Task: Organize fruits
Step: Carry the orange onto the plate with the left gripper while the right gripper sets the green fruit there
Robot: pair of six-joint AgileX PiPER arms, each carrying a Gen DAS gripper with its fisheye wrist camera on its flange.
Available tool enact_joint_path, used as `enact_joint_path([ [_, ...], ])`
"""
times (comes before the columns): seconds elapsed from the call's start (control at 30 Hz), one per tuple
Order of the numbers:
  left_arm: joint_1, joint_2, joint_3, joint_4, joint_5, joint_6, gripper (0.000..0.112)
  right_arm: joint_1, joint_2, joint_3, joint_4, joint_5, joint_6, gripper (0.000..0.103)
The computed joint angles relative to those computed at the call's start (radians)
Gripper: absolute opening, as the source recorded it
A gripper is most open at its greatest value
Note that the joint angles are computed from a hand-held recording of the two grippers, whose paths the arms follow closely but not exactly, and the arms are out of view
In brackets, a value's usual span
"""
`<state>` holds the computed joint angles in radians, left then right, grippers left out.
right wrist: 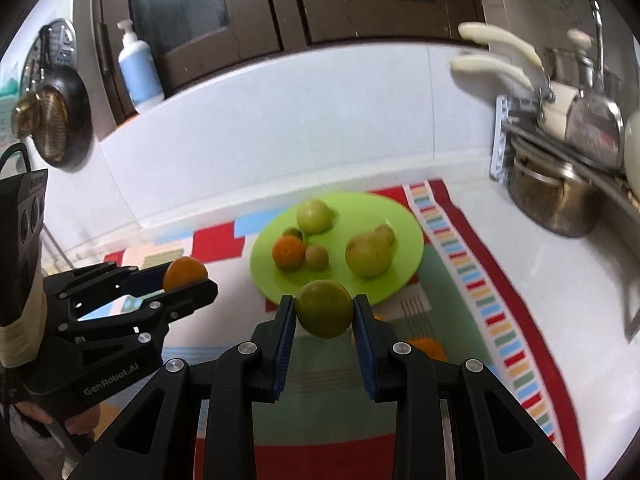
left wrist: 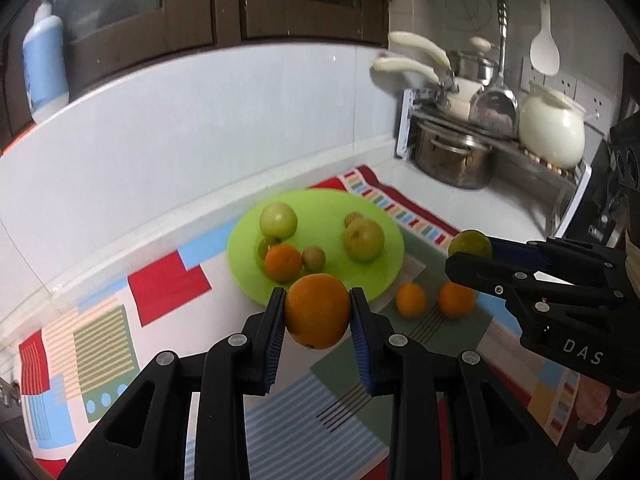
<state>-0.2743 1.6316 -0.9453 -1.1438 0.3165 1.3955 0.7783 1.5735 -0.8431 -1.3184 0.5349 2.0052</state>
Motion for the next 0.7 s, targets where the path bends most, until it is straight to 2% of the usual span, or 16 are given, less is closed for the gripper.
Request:
enact_joint_path([
  [0.37,-0.080,-0.013,-0.080,0.218,-0.069,-0.329,0.031,-0.101,-0.087,-0.035,-0.011,-0.054,-0.184,0.030],
  [0.57,-0.109,0.041,-0.168,0.398,-0.081,-0.528,0.031,-0.201,-0.057,-0.085,0.008,-0.152,-0.283,0.030],
  [0.7,-0.119,0.100,-0.236,0.466,-0.074,-0.595,0.031,-0.262,-0.009,-0.126,0.037,-0.211,-0.343,0.030],
])
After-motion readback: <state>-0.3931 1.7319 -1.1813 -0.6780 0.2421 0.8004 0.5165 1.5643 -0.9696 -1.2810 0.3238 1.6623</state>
